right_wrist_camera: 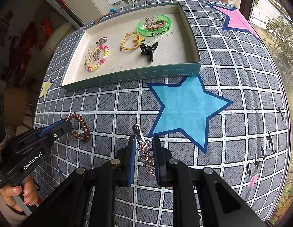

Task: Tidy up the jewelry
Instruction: 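Grasp the brown coil hair tie and star hair clip with both tools, then lower the coil hair tie and star clip into the tray with both tools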

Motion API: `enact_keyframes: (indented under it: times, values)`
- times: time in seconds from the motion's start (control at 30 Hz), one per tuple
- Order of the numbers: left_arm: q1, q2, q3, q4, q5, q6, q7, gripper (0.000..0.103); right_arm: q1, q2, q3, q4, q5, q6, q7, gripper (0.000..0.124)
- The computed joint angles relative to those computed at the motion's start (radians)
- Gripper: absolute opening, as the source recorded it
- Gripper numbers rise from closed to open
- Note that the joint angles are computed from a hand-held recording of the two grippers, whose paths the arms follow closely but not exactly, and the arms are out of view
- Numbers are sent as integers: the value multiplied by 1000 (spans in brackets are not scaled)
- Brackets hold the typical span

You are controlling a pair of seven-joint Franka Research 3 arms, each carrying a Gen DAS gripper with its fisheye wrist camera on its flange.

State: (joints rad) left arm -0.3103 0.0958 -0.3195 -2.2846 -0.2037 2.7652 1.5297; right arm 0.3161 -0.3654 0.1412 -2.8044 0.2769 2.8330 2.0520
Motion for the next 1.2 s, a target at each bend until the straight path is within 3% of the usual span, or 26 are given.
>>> enact_keyframes:
  times: [0.6,1.2]
  values:
    - [1,-14,6,95,-116,13,96,24,-64,0,-32,86,-18,-6,-47,19]
    - [14,247,-5,390,119,-7,-99,24,-132,248,-87,303,-46,13,-127,19]
